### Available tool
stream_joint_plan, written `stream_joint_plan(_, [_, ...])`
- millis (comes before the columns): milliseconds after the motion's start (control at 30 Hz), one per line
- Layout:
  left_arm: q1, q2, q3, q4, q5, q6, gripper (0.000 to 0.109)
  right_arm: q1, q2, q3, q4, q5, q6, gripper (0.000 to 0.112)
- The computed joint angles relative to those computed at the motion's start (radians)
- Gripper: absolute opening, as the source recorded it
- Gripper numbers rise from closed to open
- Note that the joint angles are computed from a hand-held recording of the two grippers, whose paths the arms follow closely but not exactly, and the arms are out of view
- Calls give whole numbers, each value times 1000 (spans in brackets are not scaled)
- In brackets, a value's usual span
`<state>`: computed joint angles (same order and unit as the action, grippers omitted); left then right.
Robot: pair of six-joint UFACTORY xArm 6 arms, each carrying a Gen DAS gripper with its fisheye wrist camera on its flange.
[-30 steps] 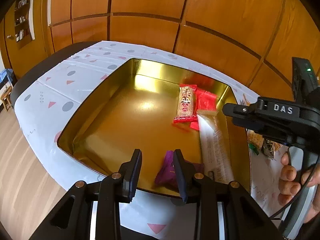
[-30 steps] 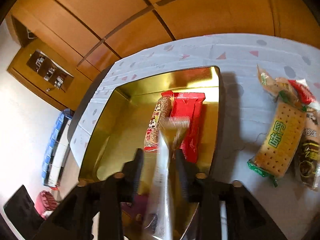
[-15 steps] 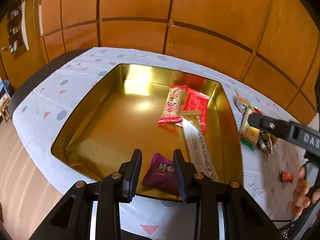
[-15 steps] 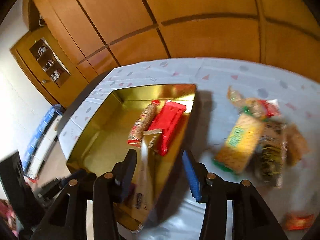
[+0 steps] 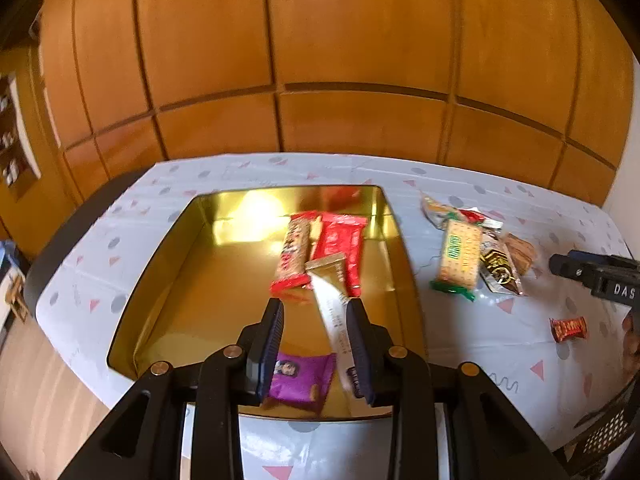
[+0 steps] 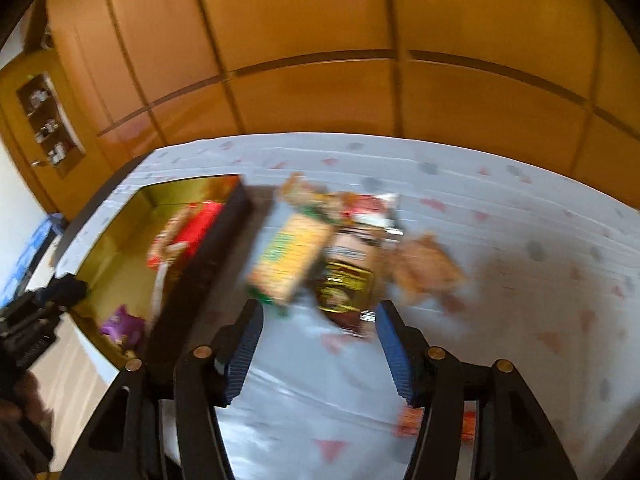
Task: Organize snacks
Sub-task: 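Carry the white stick pack with the right gripper and drop it into the tin, then move the left gripper to the green-labelled cracker pack and grasp it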
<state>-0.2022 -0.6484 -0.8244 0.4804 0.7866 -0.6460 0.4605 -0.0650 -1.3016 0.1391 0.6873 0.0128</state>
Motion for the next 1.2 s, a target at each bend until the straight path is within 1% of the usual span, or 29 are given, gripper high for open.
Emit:
stream_joint_plan(100, [-28, 16, -18, 31, 3, -5, 33, -47, -24, 24, -28, 18, 12, 62])
stream_joint_plan(367, [-86, 54, -49, 50, 19, -3, 33, -162, -68, 52, -92, 46, 13, 68])
stream_joint_plan(533, [-113, 73, -65, 59, 29, 9, 33, -209, -51, 14, -114, 58, -4, 70])
stream_joint_plan(667, [-128, 92, -76, 52, 34, 22, 34, -239, -13, -37, -137, 66, -28, 73])
stream_joint_plan(733, [-131, 105, -84, 30, 31, 42, 34, -260, 12, -57, -131, 56, -37, 73])
stream_joint_plan(833, [-123, 128, -95, -42, 18, 85, 34, -298, 50, -73, -132, 50, 1, 73])
stream_joint_plan(900, [-107, 148, -105, -135, 6, 129, 34, -309, 79, -103, -140, 96, 35, 73])
stream_joint_plan(1067, [-91, 209, -145, -232, -1, 161, 34, -316, 105, -128, -131, 134, 36, 74])
stream_joint_plan(1200, [-96, 275, -202, -271, -2, 209, 34, -306, 105, -123, -126, 129, 11, 75])
